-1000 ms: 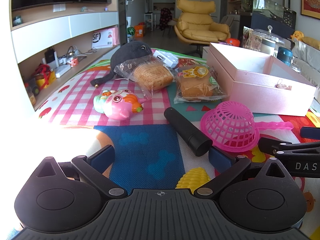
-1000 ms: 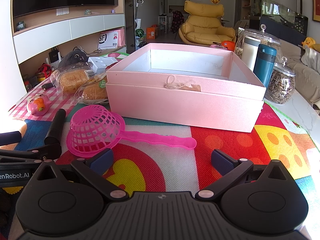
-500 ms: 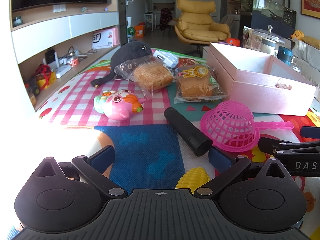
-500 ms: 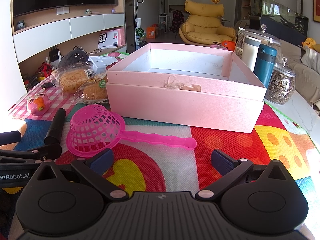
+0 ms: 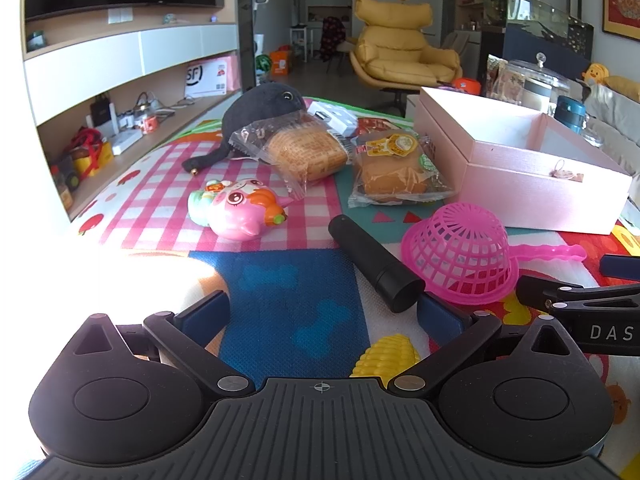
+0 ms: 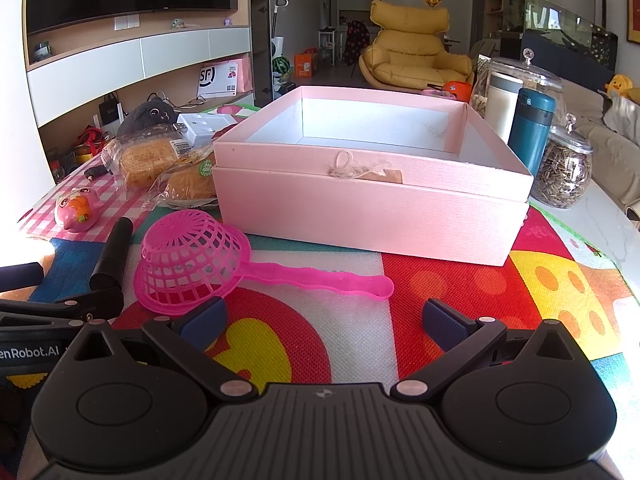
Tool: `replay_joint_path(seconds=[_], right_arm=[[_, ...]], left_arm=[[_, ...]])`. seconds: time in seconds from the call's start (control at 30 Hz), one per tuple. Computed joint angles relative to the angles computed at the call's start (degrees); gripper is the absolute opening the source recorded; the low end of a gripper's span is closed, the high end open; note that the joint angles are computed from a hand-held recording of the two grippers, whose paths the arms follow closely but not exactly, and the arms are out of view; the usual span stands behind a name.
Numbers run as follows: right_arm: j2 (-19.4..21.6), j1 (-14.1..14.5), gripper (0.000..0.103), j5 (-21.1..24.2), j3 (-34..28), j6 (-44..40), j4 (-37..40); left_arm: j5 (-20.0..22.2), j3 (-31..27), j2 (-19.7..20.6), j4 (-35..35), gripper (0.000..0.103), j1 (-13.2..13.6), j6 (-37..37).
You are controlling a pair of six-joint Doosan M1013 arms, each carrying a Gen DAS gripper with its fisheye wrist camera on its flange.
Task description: Organize objects
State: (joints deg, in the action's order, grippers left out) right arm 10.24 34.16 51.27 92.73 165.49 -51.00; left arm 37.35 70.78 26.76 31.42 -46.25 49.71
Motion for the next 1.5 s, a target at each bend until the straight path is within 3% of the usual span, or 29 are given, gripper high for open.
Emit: replay_joint_path(seconds=[0.2, 0.33, 0.43, 0.53, 0.6, 0.9, 1.03, 1.1, 1.27, 1.5], right_arm=[[-0.44, -0.27, 0.103, -0.95, 0.38, -0.36, 0.73], [-1.68, -0.59, 0.103, -2.22, 0.63, -4.72, 5.77], [-2.54, 0.37, 0.103, -2.06, 1.21, -8.74, 7.73], [-3.41, 1.09, 0.103, -2.73, 2.46, -8.73, 6.87], [-3.74, 1.31, 0.103, -3.59, 3.26, -6.94, 5.36], [-3.50, 1.64, 0.103, -1.84, 2.52, -7.12, 6.14], [-3.14, 1.96, 0.103, 0.17, 1.68, -6.28, 6.89], [-2.82, 2.37, 0.103, 1.17, 1.47, -5.59, 6.04], [-3.08, 2.30, 0.103, 0.64, 1.83, -6.03, 6.06], [-3.63, 1.72, 0.103, -0.61, 2.08, -10.19, 8.39]], left_arm=[[-1.65, 0.75, -0.80, -2.53, 0.102, 0.60, 1.50], [-8.56, 3.00, -3.00, -11.34, 0.102, 2.29, 12.70], [-11.92, 2.85, -3.78, -23.51, 0.102, 3.42, 30.73], [-6.26, -1.64, -2.03, -38.90, 0.102, 4.15, 50.67], [-3.88, -4.34, -0.49, -40.79, 0.102, 3.71, 57.11], [8.06, -15.47, 6.85, -38.33, 0.102, 2.71, 57.71], [9.12, -16.79, 8.09, -37.73, 0.101, 2.21, 57.56], [9.65, -17.25, 8.54, -35.88, 0.080, 1.72, 57.25], [9.99, -17.38, 8.54, -34.61, 0.078, 1.52, 54.18], [0.21, -6.66, 0.06, -38.56, 0.078, 2.94, 53.13]])
